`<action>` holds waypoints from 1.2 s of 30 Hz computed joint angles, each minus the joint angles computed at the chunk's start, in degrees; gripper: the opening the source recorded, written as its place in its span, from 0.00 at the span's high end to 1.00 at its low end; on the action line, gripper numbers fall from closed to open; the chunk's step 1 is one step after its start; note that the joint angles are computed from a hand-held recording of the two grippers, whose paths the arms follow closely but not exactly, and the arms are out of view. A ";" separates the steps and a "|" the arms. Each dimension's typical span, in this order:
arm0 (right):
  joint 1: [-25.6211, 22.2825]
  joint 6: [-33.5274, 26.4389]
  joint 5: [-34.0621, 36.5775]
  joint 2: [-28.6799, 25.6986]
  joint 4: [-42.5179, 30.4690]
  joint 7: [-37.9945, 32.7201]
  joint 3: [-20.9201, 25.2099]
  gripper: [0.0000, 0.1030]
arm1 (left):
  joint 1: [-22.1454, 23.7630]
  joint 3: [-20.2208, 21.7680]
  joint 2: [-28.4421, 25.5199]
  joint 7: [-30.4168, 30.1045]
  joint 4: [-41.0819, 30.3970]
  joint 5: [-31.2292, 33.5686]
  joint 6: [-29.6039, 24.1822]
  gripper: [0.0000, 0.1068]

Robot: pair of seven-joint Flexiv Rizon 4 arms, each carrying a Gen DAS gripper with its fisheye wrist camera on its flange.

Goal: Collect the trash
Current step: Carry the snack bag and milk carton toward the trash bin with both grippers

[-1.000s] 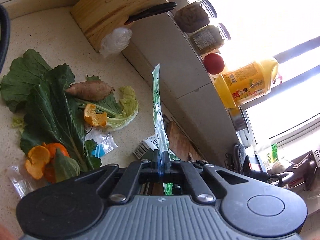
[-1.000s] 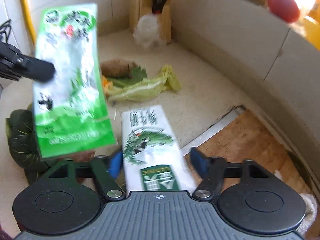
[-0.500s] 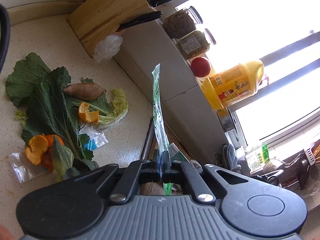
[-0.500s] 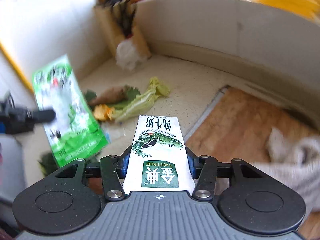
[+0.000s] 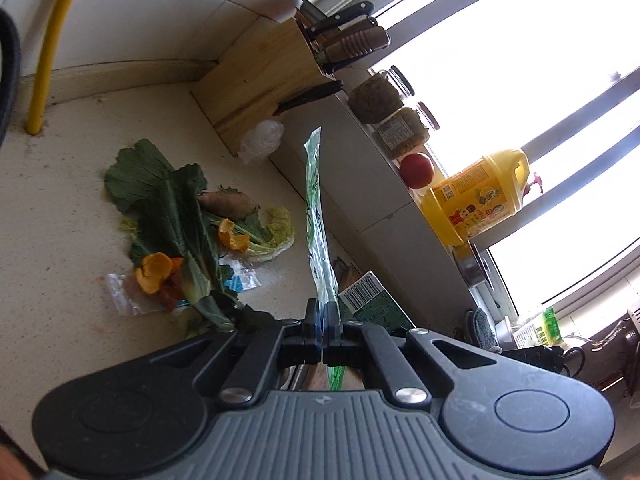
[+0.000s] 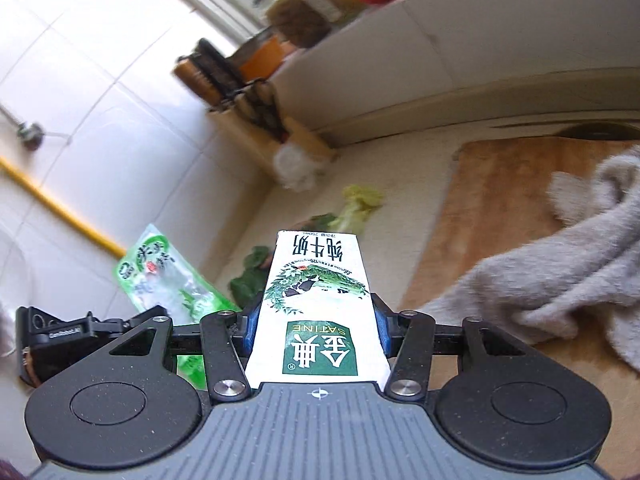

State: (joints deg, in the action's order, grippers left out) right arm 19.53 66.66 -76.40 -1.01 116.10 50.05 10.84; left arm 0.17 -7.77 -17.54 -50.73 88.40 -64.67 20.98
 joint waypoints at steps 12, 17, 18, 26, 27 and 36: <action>1.66 14.81 -6.70 -9.50 -10.52 -6.29 -4.17 0.43 | -0.55 5.06 9.19 -0.28 10.56 0.27 9.69 1.00; 3.13 21.10 -6.72 -14.63 -15.83 -8.94 -5.90 0.43 | 0.28 6.47 10.31 -0.20 12.51 0.23 11.20 1.00; 3.73 21.64 -4.76 -15.55 -16.71 -11.13 -5.95 0.43 | 0.65 6.77 10.42 -0.23 12.77 0.09 11.13 1.00; 8.07 20.61 12.65 -22.79 -24.56 -29.74 -3.66 0.43 | 4.58 9.83 12.01 1.25 15.08 0.40 12.70 1.00; 8.34 20.09 15.02 -24.05 -26.15 -32.31 -2.84 0.43 | 4.96 10.16 12.21 1.34 15.43 0.82 13.61 1.00; 11.15 11.05 31.75 -37.71 -45.89 -57.33 7.72 0.43 | 9.25 12.53 12.06 0.70 17.64 3.75 16.59 1.00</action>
